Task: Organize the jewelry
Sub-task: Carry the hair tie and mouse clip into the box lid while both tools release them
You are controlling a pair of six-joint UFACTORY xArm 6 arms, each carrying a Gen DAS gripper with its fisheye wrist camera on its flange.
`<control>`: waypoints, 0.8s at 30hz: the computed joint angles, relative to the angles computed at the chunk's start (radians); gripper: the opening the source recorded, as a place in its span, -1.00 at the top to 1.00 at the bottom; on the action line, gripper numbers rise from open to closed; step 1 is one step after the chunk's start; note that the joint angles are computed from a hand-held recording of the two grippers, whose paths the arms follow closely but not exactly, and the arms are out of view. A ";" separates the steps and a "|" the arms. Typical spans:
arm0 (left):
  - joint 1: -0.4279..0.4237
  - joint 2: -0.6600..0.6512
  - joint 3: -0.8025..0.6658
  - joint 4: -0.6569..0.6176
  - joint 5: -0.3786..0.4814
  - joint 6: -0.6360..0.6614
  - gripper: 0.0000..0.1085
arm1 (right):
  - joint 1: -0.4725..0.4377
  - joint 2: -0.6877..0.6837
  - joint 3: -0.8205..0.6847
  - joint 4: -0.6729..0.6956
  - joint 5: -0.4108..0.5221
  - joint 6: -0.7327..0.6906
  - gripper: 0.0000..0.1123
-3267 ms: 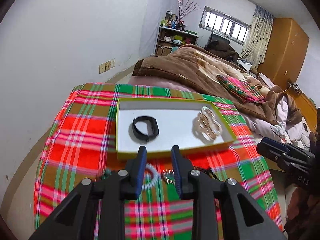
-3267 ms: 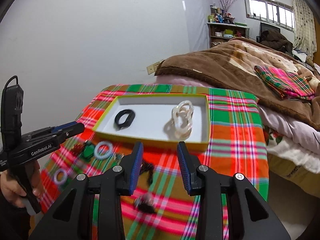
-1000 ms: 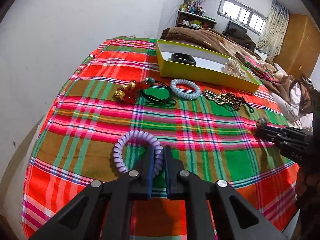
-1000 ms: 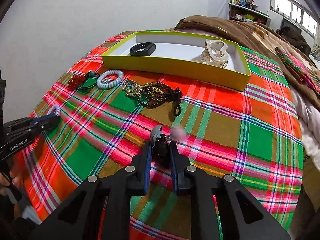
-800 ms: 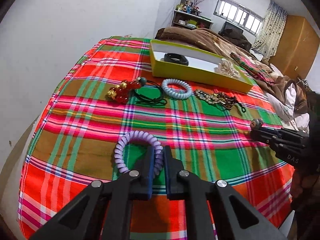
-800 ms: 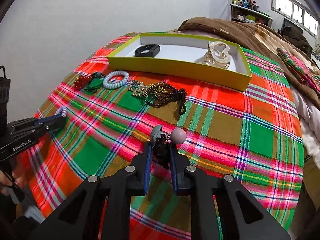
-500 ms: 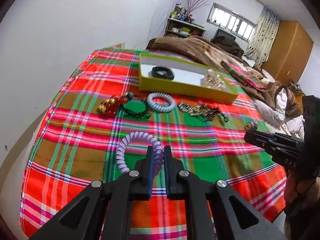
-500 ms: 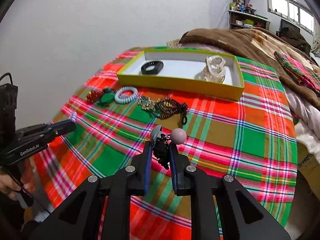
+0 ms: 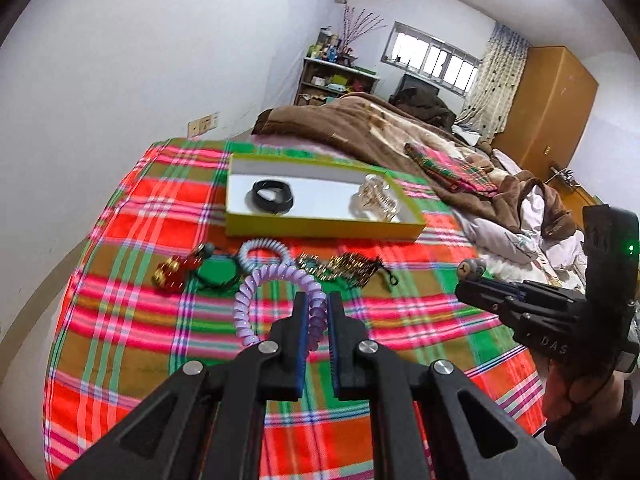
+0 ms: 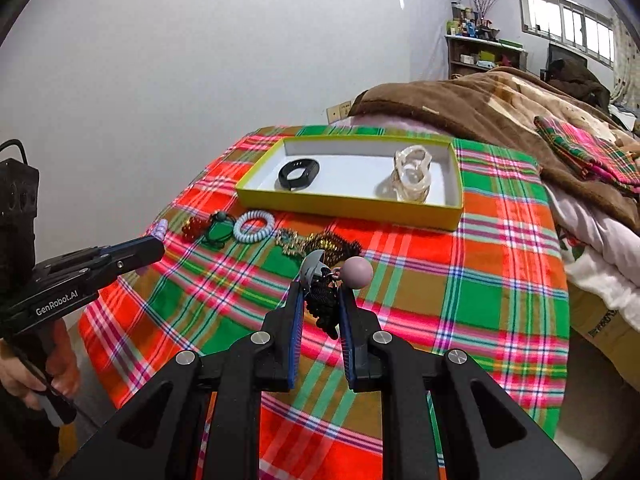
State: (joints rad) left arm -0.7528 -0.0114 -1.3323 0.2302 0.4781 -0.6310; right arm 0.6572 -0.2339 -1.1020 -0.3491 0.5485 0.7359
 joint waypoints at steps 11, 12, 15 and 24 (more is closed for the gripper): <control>0.033 0.140 -0.188 -0.110 0.029 0.138 0.82 | -0.051 0.102 -0.134 0.065 0.000 -0.106 0.69; 0.038 0.154 -0.206 -0.126 0.032 0.154 0.82 | -0.058 0.120 -0.154 0.077 0.001 -0.123 0.69; 0.056 0.205 -0.276 -0.155 0.051 0.192 0.82 | -0.074 0.171 -0.208 0.095 0.009 -0.151 0.69; 0.104 0.424 -0.587 -0.263 0.153 0.349 0.82 | -0.120 0.355 -0.405 0.176 0.046 -0.247 0.69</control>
State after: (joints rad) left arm -0.6492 0.4122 -1.9195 -0.0328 0.6316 -0.2823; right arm 0.5368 0.1210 -1.5068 -0.1736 0.5946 0.4892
